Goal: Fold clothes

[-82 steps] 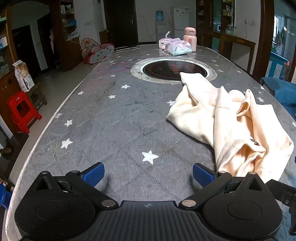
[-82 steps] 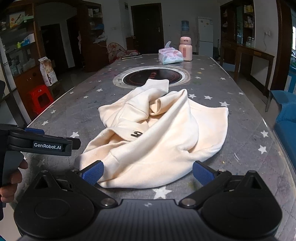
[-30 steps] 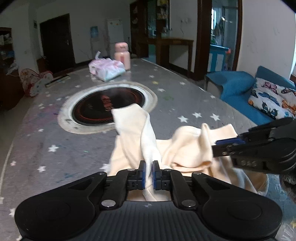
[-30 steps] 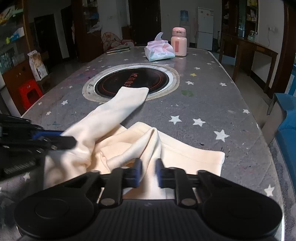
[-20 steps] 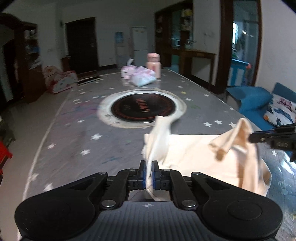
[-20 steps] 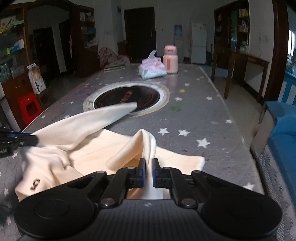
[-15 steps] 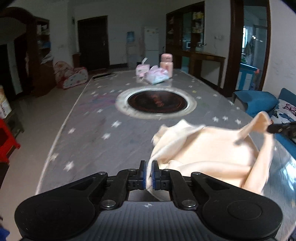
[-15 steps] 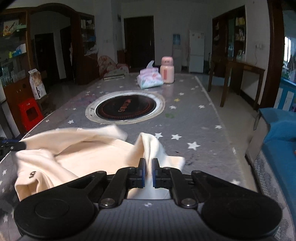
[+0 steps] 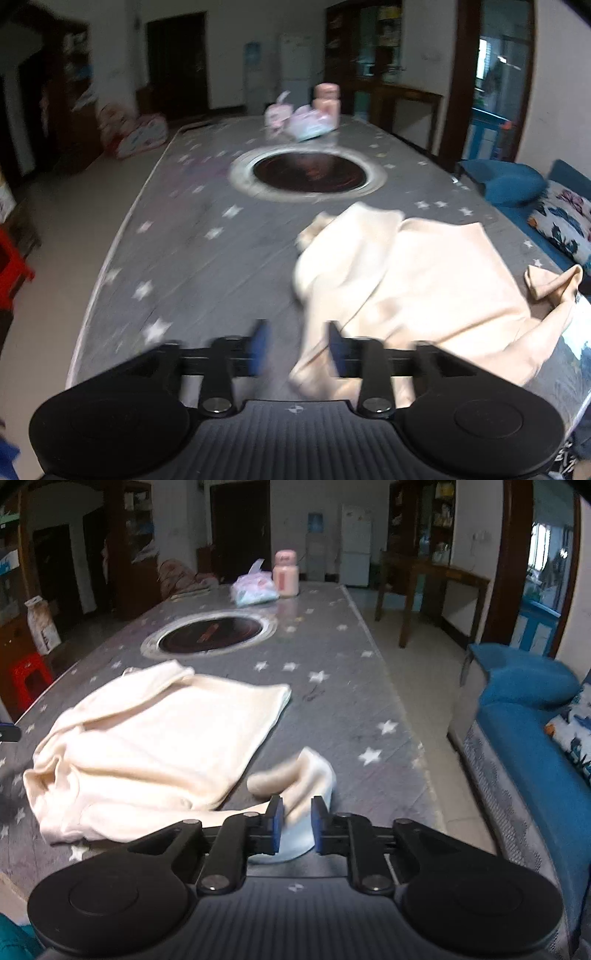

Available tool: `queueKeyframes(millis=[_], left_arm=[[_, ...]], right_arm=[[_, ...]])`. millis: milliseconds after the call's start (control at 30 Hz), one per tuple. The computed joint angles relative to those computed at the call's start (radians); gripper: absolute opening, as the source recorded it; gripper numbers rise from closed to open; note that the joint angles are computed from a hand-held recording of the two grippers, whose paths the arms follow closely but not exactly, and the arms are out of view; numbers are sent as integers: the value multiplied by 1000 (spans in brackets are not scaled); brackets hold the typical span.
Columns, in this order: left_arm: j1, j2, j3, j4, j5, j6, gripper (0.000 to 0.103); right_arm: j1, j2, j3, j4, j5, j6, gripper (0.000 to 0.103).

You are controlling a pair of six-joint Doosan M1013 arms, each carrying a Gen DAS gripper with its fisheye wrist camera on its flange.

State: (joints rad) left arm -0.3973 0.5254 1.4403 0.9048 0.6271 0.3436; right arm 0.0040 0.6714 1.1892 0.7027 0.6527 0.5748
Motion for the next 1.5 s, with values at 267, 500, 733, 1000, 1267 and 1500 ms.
queueKeyframes(millis=[267,500,733,1000,1267,1500], left_arm=[[18,143,-211,-172,-18,328,55],[29,246,-344,-249,73,479,52],[40,214,-291,-133,41,336,9],[50,81,-113,217,88,-182,8],[44,-19,48,171,255,-331,8],[56,-45,101,-9,286,-236,17]], right_arm=[[10,23,-38,46,18,-52,29],[34,66,-87,-60,91,-32,37],[37,90,-110,-152,94,40,39],[42,100,-125,-182,90,42,40],[46,106,-132,-204,84,37,45],[47,111,-145,-212,95,31,48]])
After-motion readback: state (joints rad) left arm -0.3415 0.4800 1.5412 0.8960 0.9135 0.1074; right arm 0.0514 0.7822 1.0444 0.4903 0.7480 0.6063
